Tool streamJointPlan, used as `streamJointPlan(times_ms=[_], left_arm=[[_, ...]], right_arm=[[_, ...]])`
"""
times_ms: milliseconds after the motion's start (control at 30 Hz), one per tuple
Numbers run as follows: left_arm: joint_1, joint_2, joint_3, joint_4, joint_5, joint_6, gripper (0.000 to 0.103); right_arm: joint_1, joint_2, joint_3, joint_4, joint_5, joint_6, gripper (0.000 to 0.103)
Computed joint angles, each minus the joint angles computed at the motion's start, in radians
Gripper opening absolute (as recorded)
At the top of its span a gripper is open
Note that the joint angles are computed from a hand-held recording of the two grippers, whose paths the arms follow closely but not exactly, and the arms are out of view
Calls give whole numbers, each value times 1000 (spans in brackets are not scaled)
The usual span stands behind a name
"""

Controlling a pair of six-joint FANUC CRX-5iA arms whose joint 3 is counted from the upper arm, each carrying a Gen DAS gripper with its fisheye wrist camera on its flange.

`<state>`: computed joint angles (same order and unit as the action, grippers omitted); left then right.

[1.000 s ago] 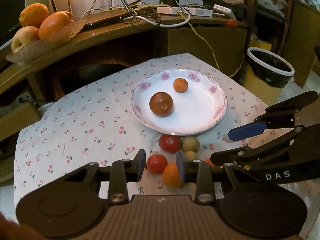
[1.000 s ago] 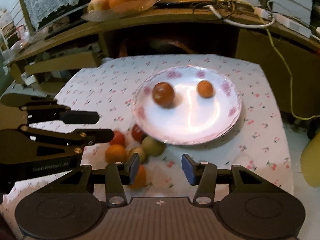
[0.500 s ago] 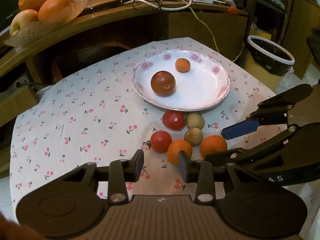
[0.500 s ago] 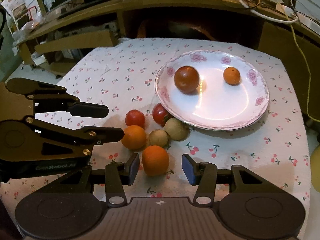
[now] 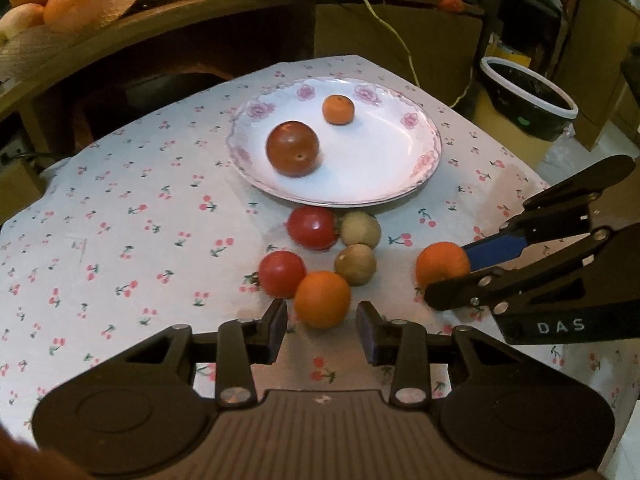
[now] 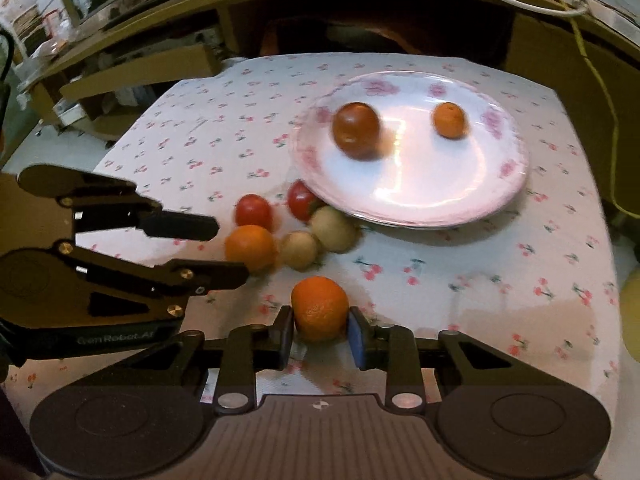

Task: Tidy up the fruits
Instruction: 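Grasp an orange with the right tool while the left tool grasps another orange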

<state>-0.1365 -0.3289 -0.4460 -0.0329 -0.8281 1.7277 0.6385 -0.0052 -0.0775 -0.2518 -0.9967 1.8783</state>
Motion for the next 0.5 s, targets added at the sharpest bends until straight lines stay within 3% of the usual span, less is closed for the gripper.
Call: streamJointPlan(times_ms=[300, 500], left_arm=[[-43, 44, 37, -83, 0, 74, 42], [-46, 25, 25, -67, 1, 30, 37]], right_arm=[[-29, 2, 4, -13, -11, 5, 31], [-16, 1, 0, 5, -5, 2, 31]])
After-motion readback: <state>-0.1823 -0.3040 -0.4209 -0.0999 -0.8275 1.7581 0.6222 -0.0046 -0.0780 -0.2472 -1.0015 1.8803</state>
